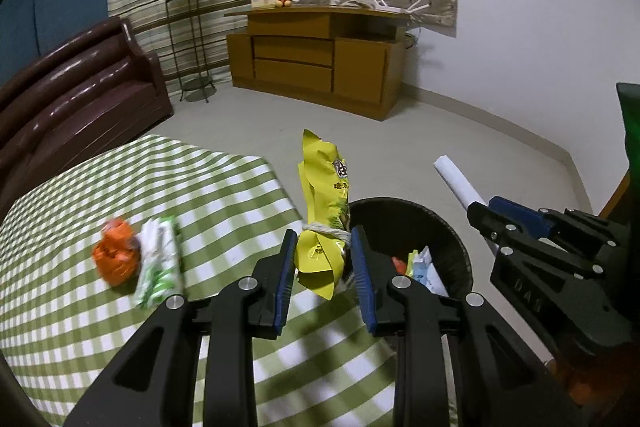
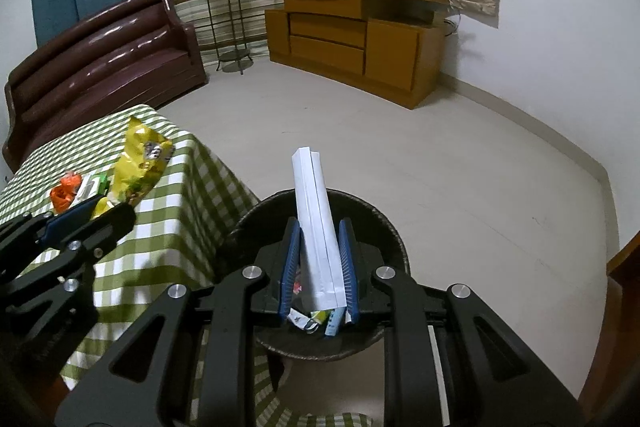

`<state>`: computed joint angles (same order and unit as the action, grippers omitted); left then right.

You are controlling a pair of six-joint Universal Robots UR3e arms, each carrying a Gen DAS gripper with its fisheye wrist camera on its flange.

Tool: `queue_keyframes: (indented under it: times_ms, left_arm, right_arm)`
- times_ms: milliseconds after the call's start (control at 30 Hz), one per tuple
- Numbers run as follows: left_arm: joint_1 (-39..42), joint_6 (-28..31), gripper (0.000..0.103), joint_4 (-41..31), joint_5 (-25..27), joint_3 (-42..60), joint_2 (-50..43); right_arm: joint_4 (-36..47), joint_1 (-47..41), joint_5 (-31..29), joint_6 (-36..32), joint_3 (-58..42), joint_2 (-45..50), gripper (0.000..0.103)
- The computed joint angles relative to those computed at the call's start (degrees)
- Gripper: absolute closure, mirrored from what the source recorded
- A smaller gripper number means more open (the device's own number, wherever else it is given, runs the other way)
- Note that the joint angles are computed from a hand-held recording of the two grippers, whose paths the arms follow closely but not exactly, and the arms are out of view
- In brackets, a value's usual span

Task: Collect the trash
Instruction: 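Carry the yellow wrapper and white strip over the black bin and open both tools, then move both open tools back over the remaining trash on the table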

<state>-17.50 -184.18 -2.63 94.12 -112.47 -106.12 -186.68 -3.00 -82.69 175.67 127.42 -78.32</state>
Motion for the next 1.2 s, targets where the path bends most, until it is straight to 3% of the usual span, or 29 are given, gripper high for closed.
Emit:
queue_keyframes:
  times_ms: [467,500,567,600,1033,1200]
  left_arm:
    - [-2.2,0.0,0.074,-5.6,1.0,11.9,-9.3]
    - [-2.4,0.0,0.074,-6.4,1.2,13.1,-10.0]
    - [-2.5,0.0,0.073,-7.4,1.8,14.2,-10.8]
    - [-2.2,0.0,0.073,-8.0,1.5,14.6,-11.1]
    - [-2.7,-1.6,0.05,-7.7,3.6,13.1,-9.6]
    - [-1.8,-2.3,0.045,-7.2,4.0,9.9,-6.5]
  right_arm:
    - [-1.2,-3.8,2.2,0.7,-2.4,4.1,0.082]
    - [-1.7,-4.1,2.6,0.8,-2.0,4.2,0.081]
    - [-2.4,-4.8,3.2,1.4,-1.7,4.8,0.066]
    - [-2.7,-4.5,2.8,1.9,-1.5,4.8,0.065]
    - [-3.4,-4.5,2.6,2.4,-1.1,4.9,0.064]
    - [-2.7,-3.1,2.1,3.0,-1.3,3.8,0.056]
